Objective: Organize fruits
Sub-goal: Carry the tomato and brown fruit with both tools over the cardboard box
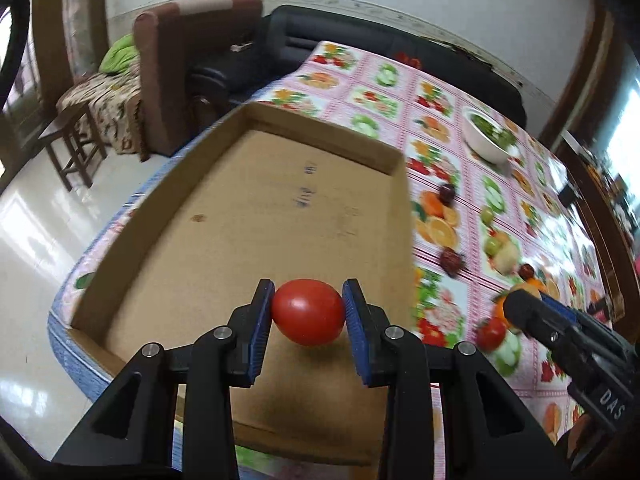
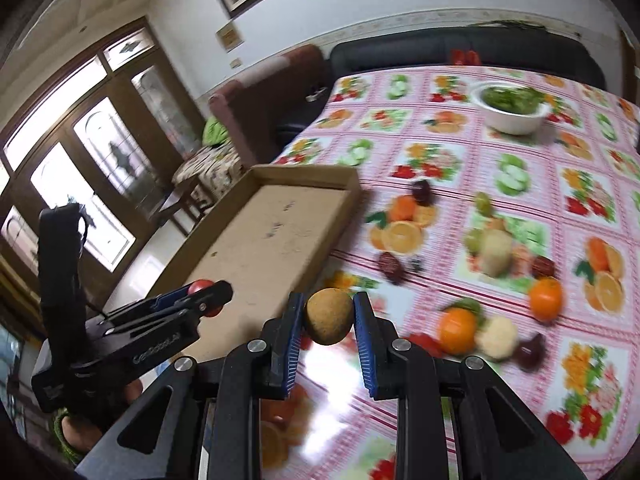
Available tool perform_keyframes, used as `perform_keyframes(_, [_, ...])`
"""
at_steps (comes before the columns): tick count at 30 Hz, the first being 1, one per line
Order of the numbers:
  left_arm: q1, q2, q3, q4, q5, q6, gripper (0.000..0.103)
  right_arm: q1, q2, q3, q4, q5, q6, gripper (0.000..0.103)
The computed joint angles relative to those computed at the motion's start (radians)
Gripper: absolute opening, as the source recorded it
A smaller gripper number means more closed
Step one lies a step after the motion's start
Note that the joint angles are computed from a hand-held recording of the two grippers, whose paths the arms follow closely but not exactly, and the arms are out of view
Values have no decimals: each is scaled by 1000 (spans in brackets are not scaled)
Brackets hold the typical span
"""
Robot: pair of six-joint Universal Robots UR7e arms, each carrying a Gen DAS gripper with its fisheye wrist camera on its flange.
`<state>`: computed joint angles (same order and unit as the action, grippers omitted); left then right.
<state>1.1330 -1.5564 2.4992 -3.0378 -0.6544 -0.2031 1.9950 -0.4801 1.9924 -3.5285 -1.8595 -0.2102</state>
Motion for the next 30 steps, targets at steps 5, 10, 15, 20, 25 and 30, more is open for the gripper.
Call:
perform_keyframes(5, [59, -36, -18, -7, 22, 15, 33, 34, 59, -93, 81, 27, -15, 25])
perform_keyframes(10, [106, -36, -35, -9, 25, 29, 33, 64, 120, -189, 162, 51, -36, 25])
perform_keyframes(15, [128, -27, -43, 25, 10, 26, 33, 81, 199, -294, 245, 22, -49, 25])
perform_keyframes(20, [136, -4, -50, 32, 27, 34, 33, 79, 252, -366, 311, -25, -56, 25])
perform_keyframes(25, [142, 23, -56, 26, 46, 53, 34, 80, 279, -399, 352, -58, -68, 28])
perform_keyframes(30, [158, 1, -64, 59, 14, 22, 36, 88, 290, -407, 361, -85, -82, 30])
